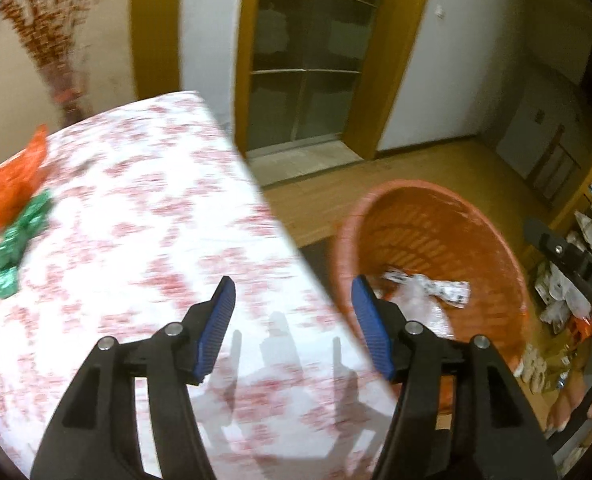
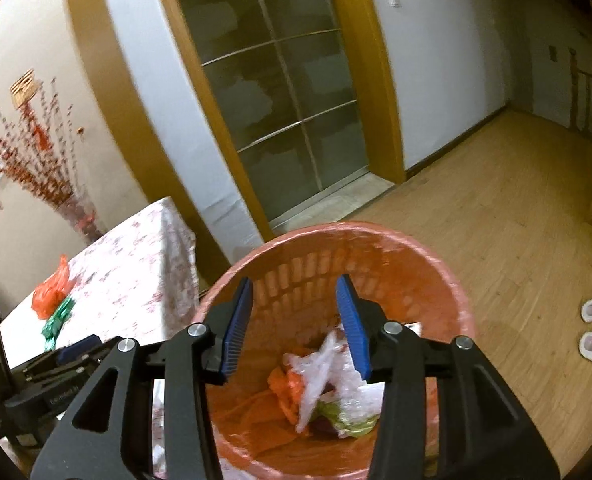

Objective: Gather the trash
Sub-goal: 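Carry both bags over the wastebasket and open both tools to drop them, then grasp the green bag with the right tool while the left tool grasps the orange bag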

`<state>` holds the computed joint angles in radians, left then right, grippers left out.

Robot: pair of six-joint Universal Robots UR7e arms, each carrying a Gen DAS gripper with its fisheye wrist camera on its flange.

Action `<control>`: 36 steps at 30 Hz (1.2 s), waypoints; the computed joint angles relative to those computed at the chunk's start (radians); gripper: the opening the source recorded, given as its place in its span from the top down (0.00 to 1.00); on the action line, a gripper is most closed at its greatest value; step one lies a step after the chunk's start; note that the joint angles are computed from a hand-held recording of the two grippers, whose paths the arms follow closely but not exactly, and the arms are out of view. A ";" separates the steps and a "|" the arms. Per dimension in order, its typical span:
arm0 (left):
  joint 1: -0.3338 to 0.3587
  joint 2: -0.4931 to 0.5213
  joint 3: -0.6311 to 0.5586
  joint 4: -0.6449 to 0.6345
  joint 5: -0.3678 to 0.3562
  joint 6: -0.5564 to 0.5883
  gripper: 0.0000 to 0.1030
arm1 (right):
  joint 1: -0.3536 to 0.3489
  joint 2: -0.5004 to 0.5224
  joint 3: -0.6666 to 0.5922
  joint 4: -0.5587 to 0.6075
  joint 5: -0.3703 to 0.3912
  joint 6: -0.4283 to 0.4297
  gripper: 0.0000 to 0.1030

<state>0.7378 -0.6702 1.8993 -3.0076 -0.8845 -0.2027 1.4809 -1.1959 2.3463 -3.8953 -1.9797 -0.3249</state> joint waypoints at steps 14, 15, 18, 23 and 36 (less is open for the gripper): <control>0.127 -0.311 0.230 -0.094 0.248 -0.012 0.40 | 0.220 0.262 -0.199 0.245 0.006 -0.022 0.57; 0.137 -0.333 0.240 -0.095 0.264 -0.012 0.40 | 0.239 0.292 -0.228 0.282 0.013 -0.017 0.57; 0.165 -0.391 0.264 -0.095 0.300 -0.018 0.39 | 0.281 0.361 -0.296 0.348 0.024 -0.016 0.57; 0.219 -0.462 0.284 -0.104 0.332 -0.005 0.38 | 0.331 0.482 -0.436 0.467 0.054 -0.001 0.57; 0.327 -0.488 0.222 -0.178 0.323 0.112 0.38 | 0.390 0.744 -0.789 0.660 -0.046 0.076 0.47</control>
